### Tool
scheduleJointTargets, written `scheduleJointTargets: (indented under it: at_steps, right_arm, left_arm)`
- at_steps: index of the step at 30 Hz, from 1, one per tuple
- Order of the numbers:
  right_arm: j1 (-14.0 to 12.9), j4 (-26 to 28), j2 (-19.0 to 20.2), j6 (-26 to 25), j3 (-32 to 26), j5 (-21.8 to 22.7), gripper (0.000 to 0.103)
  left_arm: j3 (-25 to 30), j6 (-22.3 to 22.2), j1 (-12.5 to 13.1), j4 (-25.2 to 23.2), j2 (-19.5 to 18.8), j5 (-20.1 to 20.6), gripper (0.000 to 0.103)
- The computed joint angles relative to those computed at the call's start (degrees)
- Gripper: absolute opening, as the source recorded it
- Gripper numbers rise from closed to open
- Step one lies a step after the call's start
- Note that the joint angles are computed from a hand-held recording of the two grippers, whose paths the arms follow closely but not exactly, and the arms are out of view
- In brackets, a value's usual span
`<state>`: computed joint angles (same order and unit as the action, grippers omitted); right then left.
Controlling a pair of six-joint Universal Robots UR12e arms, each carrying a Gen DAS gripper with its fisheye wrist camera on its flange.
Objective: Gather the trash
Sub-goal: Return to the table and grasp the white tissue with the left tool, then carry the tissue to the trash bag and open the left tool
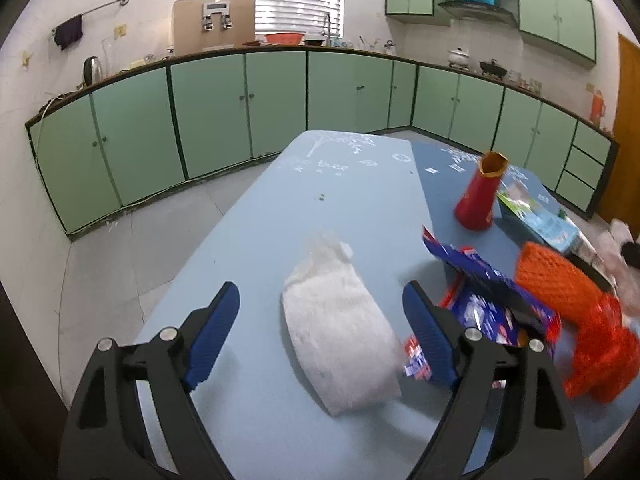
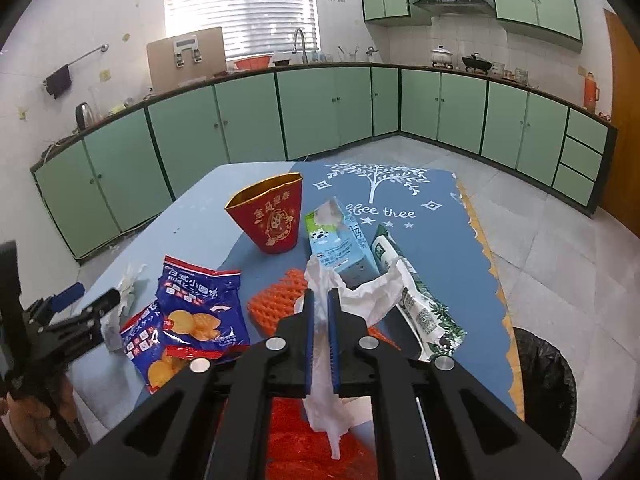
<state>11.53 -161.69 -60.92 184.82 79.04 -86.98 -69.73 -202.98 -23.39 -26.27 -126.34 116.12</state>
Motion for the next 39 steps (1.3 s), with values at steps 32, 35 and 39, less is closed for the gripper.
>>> scheduleJointTargets:
  at_steps: [32, 35, 39]
  right_arm:
    - [-2.71, -7.66, -3.60, 3.36, 3.80, -2.17, 0.007]
    - [-3.73, -8.97, -4.74, 4.60, 5.27, -2.03, 0.007]
    - [-5.07, -9.95, -6.30, 6.33, 7.31, -3.31, 0.007]
  left_arm:
    - [2.13, 3.57, -0.21, 8.41, 1.07, -6.97, 0.009]
    - [5.34, 5.86, -1.19, 8.95, -0.45, -9.76, 0.009]
    - [11.01, 8.56, -2.66, 8.75, -3.69, -15.13, 0.009]
